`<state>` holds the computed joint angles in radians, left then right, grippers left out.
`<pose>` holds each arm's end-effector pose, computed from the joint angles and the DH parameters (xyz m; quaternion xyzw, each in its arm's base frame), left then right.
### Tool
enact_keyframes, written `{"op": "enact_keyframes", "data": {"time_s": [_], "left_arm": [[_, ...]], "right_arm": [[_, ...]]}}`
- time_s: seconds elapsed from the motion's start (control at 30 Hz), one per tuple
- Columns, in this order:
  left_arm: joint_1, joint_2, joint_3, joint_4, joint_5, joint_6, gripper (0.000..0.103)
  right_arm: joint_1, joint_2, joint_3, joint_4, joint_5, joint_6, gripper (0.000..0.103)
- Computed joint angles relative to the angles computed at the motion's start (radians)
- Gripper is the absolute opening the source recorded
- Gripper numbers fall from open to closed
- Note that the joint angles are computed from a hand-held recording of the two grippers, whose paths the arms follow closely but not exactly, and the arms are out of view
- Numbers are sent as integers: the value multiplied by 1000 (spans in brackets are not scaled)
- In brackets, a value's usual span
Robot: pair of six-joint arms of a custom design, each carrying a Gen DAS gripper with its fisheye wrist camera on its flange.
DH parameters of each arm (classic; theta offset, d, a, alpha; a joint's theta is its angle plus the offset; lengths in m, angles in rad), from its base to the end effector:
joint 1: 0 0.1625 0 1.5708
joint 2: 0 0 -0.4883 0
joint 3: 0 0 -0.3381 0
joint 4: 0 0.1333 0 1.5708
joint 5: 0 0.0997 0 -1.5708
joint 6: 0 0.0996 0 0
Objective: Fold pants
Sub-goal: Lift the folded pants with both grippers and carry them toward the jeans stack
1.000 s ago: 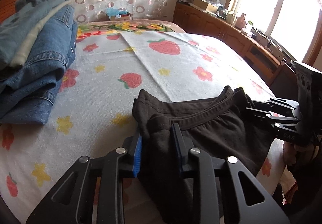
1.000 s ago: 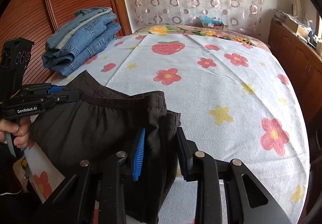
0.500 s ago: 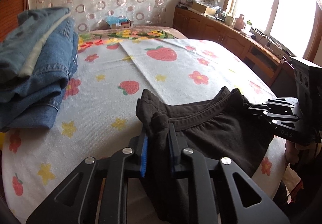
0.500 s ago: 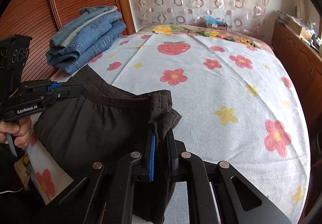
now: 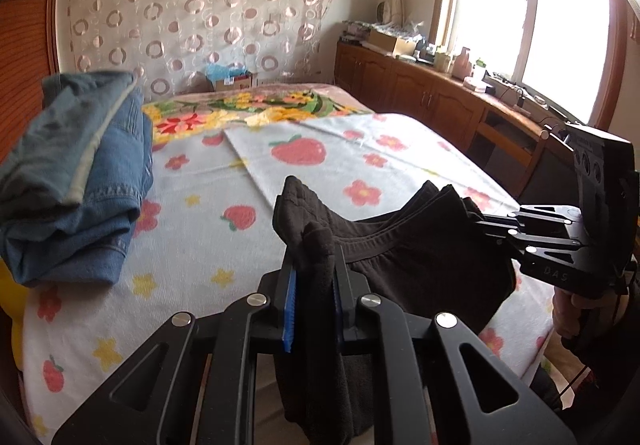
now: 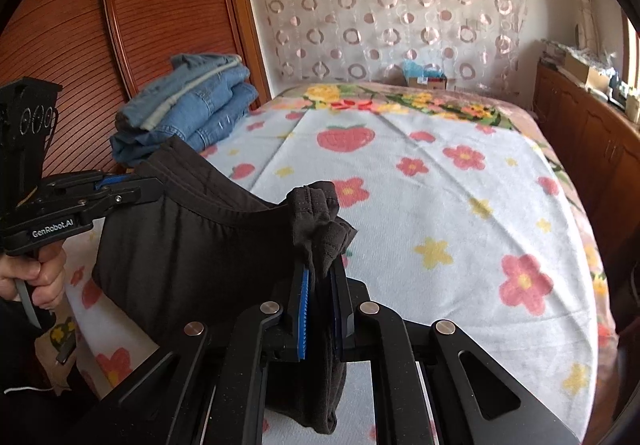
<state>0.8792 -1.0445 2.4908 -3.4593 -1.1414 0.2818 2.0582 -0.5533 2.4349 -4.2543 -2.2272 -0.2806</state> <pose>-0.1308 -0.4320 0.2101 0.4046 0.8644 -0.2521 0.1599 0.2692 -0.3531 0.1140 0.2099 -0.8552 0.3981 0.2571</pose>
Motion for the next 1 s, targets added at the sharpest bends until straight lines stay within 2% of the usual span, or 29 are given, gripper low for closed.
{"op": "enact_keyframes", "data": {"time_s": [0.27, 0.5, 0.8, 1.0], "left_arm": [[-44, -23, 4, -27, 2, 5, 16], [-77, -35, -27, -26, 23, 25, 16], [-62, -34, -74, -3, 37, 47, 16], [-55, -49, -115, 24, 46, 52, 15]], "right_arm": [[38, -1, -3, -67, -27, -39, 9], [50, -4, -46, -73, -36, -104, 9], [36, -11, -82, -55, -15, -166, 9], [34, -49, -124, 1, 9, -202, 9]]}}
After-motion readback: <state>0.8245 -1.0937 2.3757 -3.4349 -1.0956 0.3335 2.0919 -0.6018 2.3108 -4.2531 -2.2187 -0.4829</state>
